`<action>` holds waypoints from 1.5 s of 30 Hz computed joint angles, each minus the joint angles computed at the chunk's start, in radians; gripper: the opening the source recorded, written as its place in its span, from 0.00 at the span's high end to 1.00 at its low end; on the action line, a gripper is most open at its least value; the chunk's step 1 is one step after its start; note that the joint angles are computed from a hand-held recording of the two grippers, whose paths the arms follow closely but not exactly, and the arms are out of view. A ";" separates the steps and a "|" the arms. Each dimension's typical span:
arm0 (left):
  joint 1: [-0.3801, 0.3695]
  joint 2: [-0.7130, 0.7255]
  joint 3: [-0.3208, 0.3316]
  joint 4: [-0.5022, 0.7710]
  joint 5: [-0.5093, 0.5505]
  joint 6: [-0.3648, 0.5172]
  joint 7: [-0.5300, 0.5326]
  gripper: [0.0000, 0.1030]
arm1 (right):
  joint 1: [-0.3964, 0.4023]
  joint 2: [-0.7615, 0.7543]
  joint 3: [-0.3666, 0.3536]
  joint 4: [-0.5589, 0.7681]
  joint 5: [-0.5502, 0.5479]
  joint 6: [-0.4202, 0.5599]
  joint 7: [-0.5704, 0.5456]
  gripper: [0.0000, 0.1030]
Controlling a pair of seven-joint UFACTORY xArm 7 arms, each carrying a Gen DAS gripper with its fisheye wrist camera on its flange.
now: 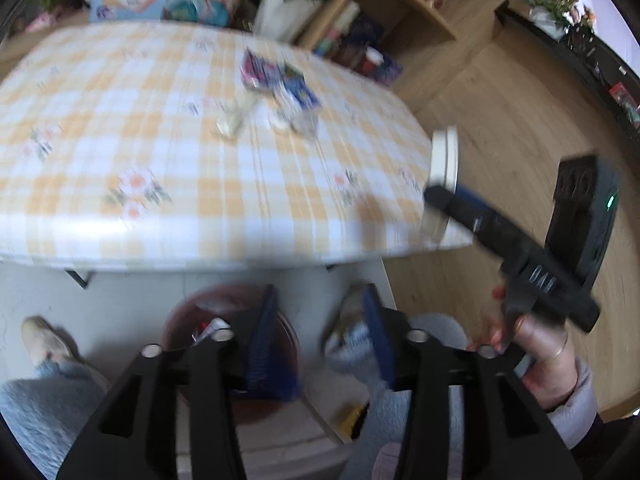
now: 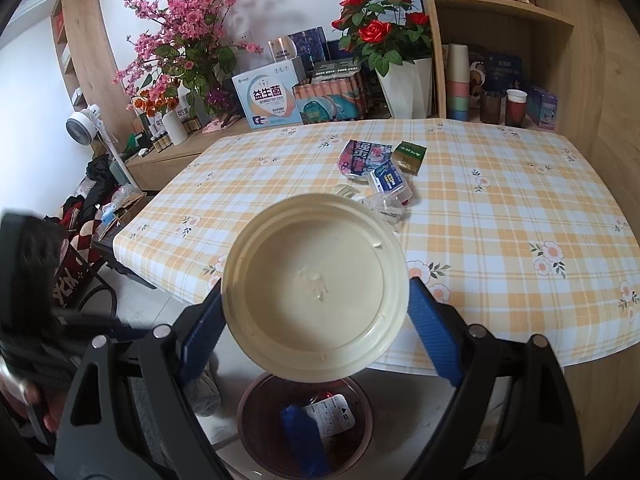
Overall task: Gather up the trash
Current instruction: 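Open the left gripper to drop the blue box into the bin, then lower the white lid into the bin and open the right gripper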
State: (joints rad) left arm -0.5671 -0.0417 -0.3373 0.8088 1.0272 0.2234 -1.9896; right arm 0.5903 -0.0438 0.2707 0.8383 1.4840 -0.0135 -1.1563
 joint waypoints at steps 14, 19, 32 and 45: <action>0.039 -0.256 -0.142 -0.059 -0.125 0.459 0.081 0.09 | 0.051 -0.010 0.006 -0.068 -0.255 -0.027 0.232 0.17; 0.062 -0.307 -0.169 -0.092 -0.151 0.486 0.073 0.08 | 0.077 -0.016 -0.014 -0.084 -0.300 0.001 0.289 0.16; 0.095 -0.355 -0.227 -0.110 -0.201 0.609 0.066 0.06 | 0.078 -0.005 0.001 -0.141 -0.606 0.050 0.580 0.16; 0.077 -0.361 -0.231 -0.107 -0.234 0.696 0.073 0.06 | 0.066 0.010 0.012 -0.162 -0.815 0.079 0.763 0.06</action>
State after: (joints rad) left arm -0.4903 -0.4026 -0.5679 0.7015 0.7929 0.9189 -1.9162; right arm 0.6563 -0.0341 0.2830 0.6767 0.6689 0.0659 -0.3929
